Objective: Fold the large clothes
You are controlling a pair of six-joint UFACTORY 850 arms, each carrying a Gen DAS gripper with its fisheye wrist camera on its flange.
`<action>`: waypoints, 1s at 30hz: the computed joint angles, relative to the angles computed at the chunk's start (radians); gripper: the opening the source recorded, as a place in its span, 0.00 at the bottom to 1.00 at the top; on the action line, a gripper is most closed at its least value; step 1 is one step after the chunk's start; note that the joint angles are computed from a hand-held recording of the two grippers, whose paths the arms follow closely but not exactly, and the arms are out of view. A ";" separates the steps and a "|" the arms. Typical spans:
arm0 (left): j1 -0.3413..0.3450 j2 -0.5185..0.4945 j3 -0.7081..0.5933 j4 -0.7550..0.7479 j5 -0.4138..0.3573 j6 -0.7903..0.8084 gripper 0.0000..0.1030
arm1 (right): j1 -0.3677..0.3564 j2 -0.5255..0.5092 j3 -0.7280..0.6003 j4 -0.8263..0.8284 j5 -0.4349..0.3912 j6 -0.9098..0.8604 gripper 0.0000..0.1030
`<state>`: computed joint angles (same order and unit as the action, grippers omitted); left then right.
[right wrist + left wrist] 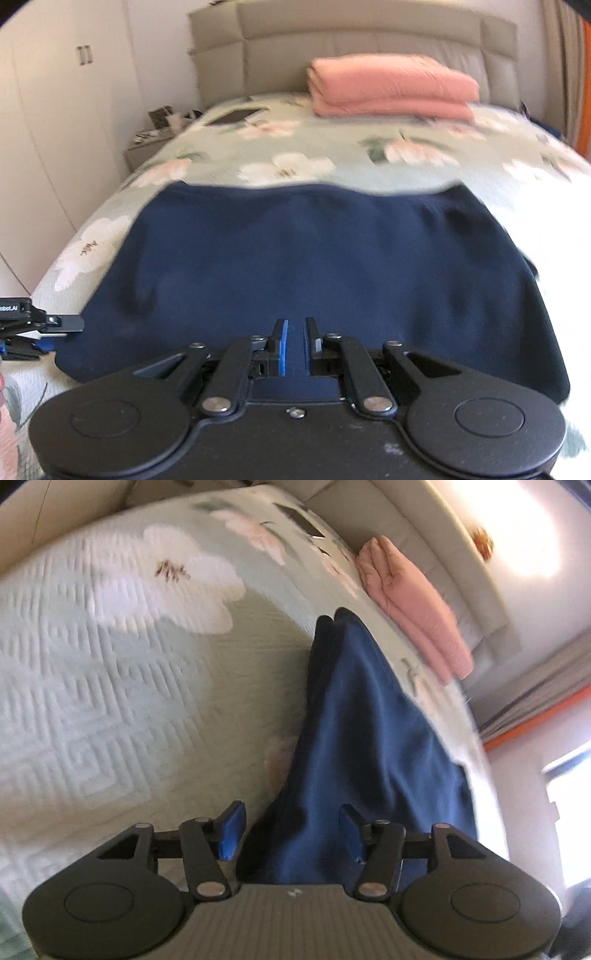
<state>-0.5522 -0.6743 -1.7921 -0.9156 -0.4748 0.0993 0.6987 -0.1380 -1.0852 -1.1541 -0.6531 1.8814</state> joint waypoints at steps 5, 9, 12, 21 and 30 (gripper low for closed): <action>0.026 -0.066 -0.052 -0.188 -0.071 0.203 0.69 | -0.036 -0.056 -0.041 0.028 0.049 -0.042 0.06; 0.029 -0.149 -0.145 -0.322 -0.144 0.339 0.74 | -0.074 -0.065 -0.009 0.064 0.161 0.014 0.07; 0.016 -0.231 -0.263 -0.327 -0.185 0.340 0.74 | -0.089 -0.062 0.013 0.013 0.205 0.123 0.07; 0.014 -0.231 -0.198 -0.535 -0.192 0.427 0.27 | -0.039 -0.059 -0.036 0.012 0.084 0.067 0.10; -0.029 -0.213 -0.200 -0.878 -0.171 0.689 0.21 | -0.037 -0.100 -0.015 0.013 0.096 0.070 0.17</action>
